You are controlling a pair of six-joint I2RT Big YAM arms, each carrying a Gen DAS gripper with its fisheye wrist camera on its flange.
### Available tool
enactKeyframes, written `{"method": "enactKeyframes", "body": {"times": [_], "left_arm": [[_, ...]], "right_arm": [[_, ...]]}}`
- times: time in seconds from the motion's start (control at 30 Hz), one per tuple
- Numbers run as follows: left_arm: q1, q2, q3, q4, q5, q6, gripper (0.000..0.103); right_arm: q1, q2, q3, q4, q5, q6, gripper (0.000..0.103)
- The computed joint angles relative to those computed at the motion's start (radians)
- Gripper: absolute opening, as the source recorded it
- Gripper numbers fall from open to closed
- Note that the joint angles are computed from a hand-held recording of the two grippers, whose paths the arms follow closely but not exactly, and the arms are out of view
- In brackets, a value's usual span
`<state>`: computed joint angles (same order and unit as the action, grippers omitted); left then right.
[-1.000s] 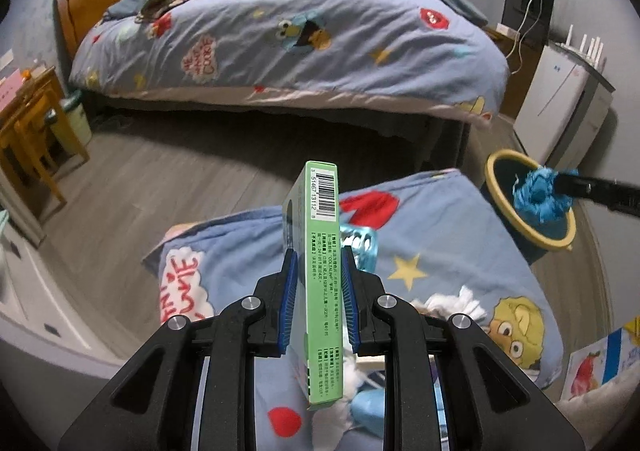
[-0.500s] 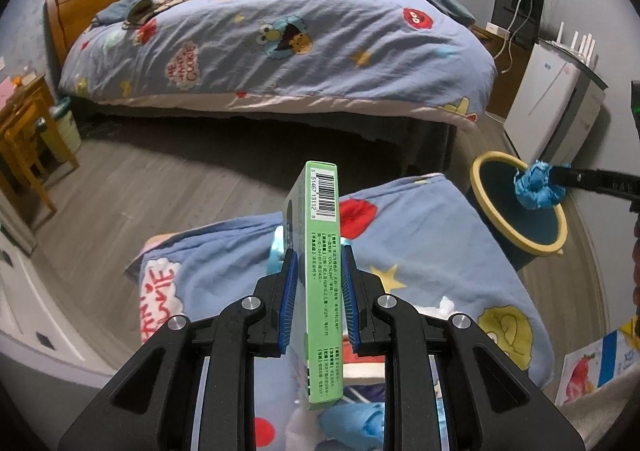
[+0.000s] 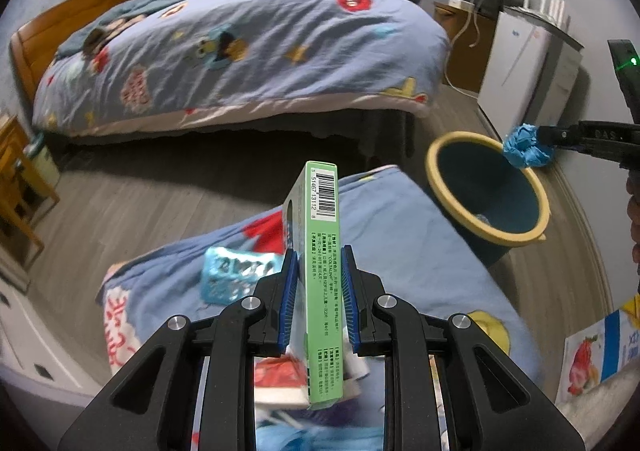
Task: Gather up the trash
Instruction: 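Carry the box and blue cloth over the bin and open both tools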
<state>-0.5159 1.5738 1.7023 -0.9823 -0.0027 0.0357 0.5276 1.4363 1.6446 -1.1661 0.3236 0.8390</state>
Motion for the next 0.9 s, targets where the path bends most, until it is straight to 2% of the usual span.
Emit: {"method": "enactKeyframes", "body": {"times": [0.2,0.5,0.73,0.9], "left_arm": [[-0.073,0.079,0.103,-0.024,0.010,-0.034,0.023],[-0.189,0.221,0.305,-0.085,0.032,-0.028,0.023],[-0.226,0.334,0.447,-0.152,0.069,-0.051,0.023],[-0.237,0.410,0.548,-0.176,0.077,-0.063,0.023]], "right_arm": [[-0.058,-0.071,-0.111,0.022,-0.024,0.066,0.023],[-0.154,-0.147,-0.253,0.039,-0.038,0.161,0.023],[-0.204,-0.185,-0.345,0.072,-0.094,0.266,0.023],[-0.200,-0.168,-0.335,0.071,-0.100,0.261,0.023]]}}
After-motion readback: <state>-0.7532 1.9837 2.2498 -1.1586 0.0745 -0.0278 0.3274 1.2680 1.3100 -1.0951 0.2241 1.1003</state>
